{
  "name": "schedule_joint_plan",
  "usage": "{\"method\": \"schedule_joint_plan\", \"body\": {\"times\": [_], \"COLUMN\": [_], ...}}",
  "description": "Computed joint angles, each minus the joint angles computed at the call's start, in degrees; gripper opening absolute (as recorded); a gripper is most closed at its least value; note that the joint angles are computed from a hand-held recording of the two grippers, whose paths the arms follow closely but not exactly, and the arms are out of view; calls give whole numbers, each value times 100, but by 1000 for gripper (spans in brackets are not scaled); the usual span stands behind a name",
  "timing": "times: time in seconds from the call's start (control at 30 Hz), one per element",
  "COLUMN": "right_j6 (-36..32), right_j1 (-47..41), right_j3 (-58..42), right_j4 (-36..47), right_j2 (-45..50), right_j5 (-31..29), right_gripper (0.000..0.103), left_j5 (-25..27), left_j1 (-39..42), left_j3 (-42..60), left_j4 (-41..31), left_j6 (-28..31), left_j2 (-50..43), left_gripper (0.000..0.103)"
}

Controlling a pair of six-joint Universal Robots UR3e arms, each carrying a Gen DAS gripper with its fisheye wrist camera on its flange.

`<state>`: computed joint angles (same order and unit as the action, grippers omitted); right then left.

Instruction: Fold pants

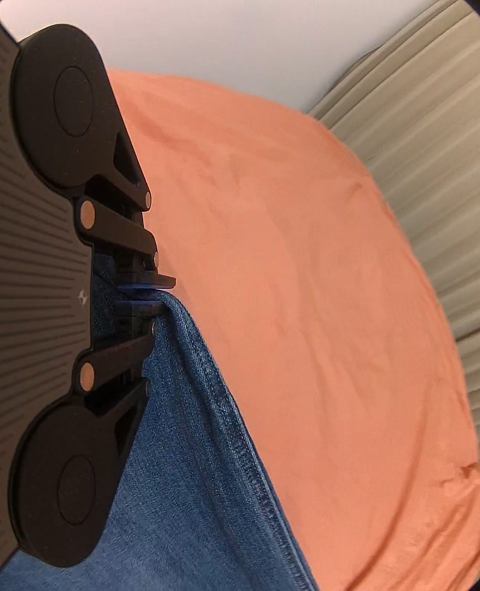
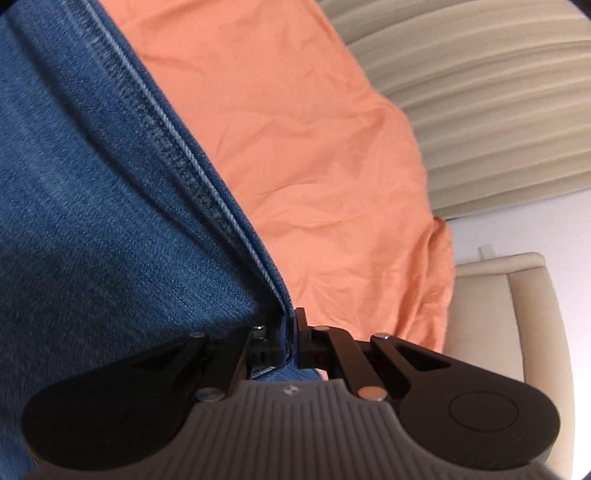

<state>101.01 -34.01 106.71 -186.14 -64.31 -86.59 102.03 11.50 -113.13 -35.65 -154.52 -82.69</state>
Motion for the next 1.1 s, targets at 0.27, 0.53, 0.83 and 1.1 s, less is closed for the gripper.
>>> {"method": "schedule_joint_plan", "body": {"times": [0.27, 0.53, 0.83, 1.1], "right_j6": [707, 1911, 2984, 513], "right_j1": [172, -854, -3076, -3852], "right_j3": [-465, -815, -2017, -87], "right_j4": [131, 2473, 5790, 6757], "right_j2": [563, -828, -1315, -2611], "right_j5": [-316, 902, 2535, 3502], "right_gripper": [39, 52, 51, 41], "left_j5": [73, -919, -1052, -418], "left_j1": [135, 740, 1160, 855], "left_j3": [-180, -485, -935, -1545], "left_j4": [561, -541, -2454, -2730], "left_j6": [-117, 353, 879, 473], "left_j2": [-234, 1571, 3650, 3990], "left_gripper": [77, 88, 82, 82]}}
